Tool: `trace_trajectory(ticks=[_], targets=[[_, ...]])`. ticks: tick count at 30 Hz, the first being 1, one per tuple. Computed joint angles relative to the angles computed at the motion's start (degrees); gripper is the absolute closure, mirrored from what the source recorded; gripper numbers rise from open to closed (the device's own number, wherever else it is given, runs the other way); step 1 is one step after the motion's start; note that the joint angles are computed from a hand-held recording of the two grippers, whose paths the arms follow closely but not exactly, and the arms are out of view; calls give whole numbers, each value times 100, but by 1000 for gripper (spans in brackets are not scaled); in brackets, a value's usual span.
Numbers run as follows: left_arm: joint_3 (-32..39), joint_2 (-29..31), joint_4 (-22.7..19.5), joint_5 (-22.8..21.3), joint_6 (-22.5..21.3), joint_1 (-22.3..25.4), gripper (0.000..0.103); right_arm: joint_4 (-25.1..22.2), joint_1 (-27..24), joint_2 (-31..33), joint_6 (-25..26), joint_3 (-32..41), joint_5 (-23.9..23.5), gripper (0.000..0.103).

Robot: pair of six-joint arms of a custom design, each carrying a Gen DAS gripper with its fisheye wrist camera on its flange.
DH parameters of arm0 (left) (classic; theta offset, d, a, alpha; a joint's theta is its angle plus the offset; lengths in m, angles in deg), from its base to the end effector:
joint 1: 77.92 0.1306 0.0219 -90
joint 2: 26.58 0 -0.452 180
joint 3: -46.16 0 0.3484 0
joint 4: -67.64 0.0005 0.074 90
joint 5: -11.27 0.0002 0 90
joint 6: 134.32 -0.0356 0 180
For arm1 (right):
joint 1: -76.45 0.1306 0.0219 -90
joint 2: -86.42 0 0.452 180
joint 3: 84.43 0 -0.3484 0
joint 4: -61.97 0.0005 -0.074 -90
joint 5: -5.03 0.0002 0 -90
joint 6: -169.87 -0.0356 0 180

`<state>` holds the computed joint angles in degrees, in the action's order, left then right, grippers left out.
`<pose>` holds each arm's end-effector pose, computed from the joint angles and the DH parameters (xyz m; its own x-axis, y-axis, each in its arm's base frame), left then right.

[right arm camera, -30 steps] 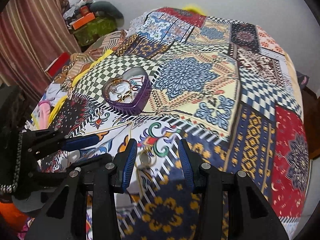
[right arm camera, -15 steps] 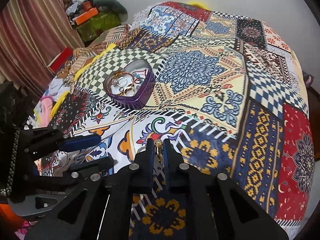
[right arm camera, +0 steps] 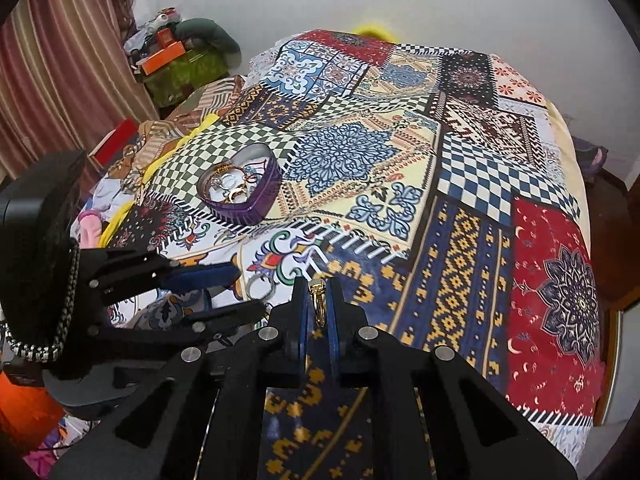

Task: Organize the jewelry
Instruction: 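Lower the right tool onto a gold ring and close it, then grasp the linked gold rings with the left tool while the right tool holds its ring, then carry both held rings over the purple heart tin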

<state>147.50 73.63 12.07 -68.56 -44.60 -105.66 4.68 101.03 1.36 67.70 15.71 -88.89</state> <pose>0.4514 -0.2451 0.4935 -0.7173 0.3827 -0.5823 0.5525 0.8215 -0.1408 0.4311 0.1993 0.5260 -0.7969 -0.1332 -0.5892 -0.2917 0.9390 0.1823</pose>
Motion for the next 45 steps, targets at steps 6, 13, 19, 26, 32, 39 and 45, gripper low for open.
trace_trajectory(ticks=[6,13,19,26,32,39,45], targets=[[-40,-30,170,-124,14,-43,83,33,-18,-70,-28,-44,34,95],[-79,-265,313,-279,39,65,83,80,95,-56,-33,124,118,95],[-75,-448,457,-506,-1,221,83,104,242,9,-38,385,188,95],[-88,-652,590,-550,-21,491,83,158,411,132,-11,734,255,95],[-158,-761,623,-544,-45,751,83,169,565,321,8,1036,276,95],[-219,-778,684,-466,-44,1047,83,134,680,606,38,1296,254,95],[-169,-642,768,-370,-53,1237,83,-4,693,870,57,1545,213,95]])
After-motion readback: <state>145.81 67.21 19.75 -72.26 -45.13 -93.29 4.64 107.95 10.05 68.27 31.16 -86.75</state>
